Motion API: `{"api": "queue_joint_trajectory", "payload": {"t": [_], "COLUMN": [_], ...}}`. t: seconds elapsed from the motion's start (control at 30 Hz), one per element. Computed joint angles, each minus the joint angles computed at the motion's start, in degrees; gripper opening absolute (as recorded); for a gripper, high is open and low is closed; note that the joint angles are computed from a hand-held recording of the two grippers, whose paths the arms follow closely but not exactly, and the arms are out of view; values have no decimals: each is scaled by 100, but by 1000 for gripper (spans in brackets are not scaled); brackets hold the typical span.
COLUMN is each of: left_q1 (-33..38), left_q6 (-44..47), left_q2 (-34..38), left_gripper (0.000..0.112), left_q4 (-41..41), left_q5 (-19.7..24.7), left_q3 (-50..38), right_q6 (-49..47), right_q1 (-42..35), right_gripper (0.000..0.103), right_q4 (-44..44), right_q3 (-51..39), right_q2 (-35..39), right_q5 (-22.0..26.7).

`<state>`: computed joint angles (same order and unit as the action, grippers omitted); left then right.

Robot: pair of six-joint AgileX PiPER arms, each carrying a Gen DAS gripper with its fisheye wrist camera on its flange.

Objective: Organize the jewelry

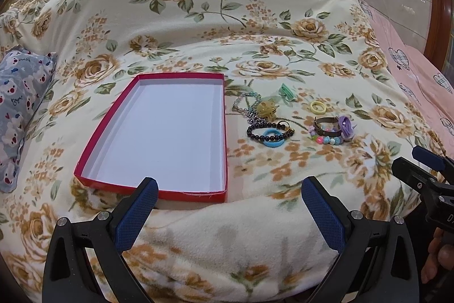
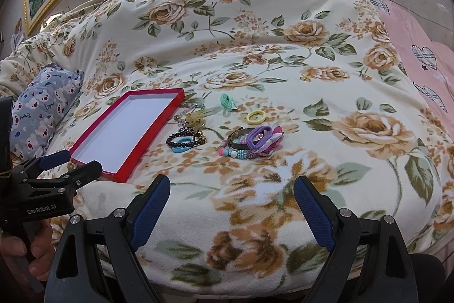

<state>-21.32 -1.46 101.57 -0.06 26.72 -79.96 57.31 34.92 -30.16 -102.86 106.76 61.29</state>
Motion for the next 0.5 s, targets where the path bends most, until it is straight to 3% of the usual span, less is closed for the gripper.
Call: {"api": "queue_joint_trajectory", "payload": {"t": [0.37,0.5], "left_q1": [63,81], "left_q6": [291,520], "left_q2": [310,541], "left_gripper": [102,101], "left_q4": [-294,-489], "left_q5": [170,336], "left_q3": [-336,-642], "right_q6": [19,6], "right_q1": [-81,-239], "right_gripper": [90,90], "right_q4": [47,152], "right_q3": [-117,131], "right_q2": [101,8], "right_q5": [15,-188]}}
